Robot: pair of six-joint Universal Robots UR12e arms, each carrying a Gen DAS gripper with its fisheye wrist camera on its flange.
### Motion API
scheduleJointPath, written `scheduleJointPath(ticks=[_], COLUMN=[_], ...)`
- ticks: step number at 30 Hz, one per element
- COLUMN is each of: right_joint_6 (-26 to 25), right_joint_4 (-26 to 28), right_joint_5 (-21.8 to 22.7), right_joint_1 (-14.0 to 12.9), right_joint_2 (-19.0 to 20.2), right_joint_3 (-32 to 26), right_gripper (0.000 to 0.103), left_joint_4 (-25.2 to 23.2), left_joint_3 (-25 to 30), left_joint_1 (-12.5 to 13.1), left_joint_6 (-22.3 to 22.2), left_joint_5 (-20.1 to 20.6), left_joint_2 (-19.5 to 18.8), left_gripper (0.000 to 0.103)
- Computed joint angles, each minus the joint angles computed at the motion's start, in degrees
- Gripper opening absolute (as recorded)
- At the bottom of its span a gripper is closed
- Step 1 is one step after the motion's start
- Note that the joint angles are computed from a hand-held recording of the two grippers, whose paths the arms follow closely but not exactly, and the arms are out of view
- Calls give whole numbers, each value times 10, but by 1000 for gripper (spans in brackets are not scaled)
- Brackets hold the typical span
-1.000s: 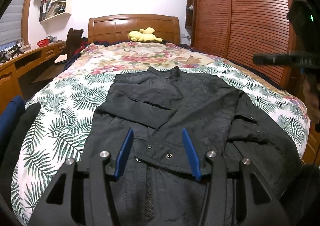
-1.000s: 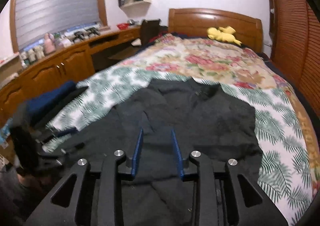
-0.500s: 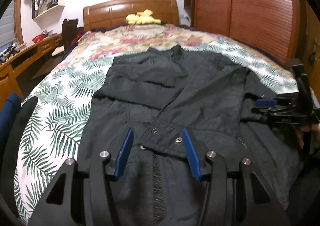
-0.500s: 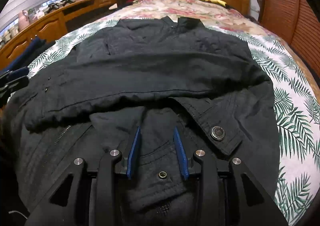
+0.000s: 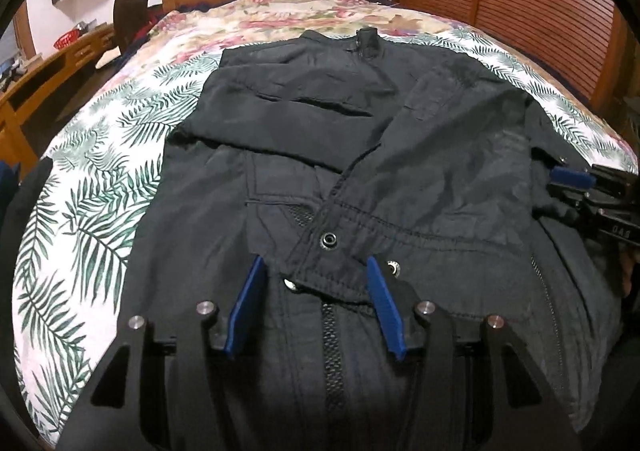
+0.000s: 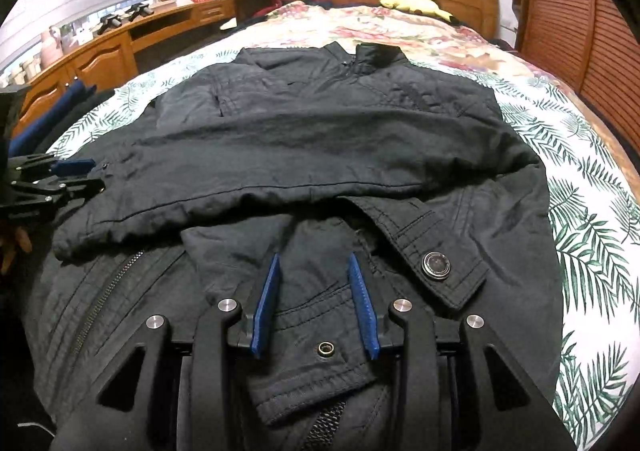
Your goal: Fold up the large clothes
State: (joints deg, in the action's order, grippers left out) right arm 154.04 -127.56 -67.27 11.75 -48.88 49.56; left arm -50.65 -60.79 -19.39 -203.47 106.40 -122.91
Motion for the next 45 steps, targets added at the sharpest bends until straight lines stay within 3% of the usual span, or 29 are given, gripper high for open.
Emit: scheduleJointPath(ticks=[9, 12, 16, 17, 19, 22, 31, 38, 45], right_joint_6=[0, 0, 1, 1, 1, 1, -1, -2, -3], right_joint_4=[-2, -8, -11, -11, -11, -9, -7, -7, -7], right_joint_5=[-1, -3, -1, 0, 2, 8, 8, 8, 6], right_joint_1=[0, 1, 0, 0, -1, -2, -3, -4, -3], right_joint_2=[0, -2, -4, -4, -5, -5, -4, -4, -5], right_joint_3=[0, 5, 8, 9, 10, 10, 9, 9, 9], right_gripper=[36, 36, 37, 37, 37, 38, 39, 39, 39], left_joint_4=[-18, -13, 4, 10, 30, 37, 66, 63, 28], left_joint_3=[15, 12, 4, 0, -11, -11, -29, -73, -125], left_joint_1=[-6, -6, -9, -7, -2, -3, 4, -1, -7], left_joint_6=[-2, 10, 31, 30, 24, 28, 30, 27, 13], left_joint_5=[17, 16, 38, 35, 23, 41, -15, 6, 43], left_joint_2=[-8, -7, -1, 3, 12, 18, 41, 72, 106], left_gripper=[49, 41, 9, 6, 5, 5, 16, 22, 30])
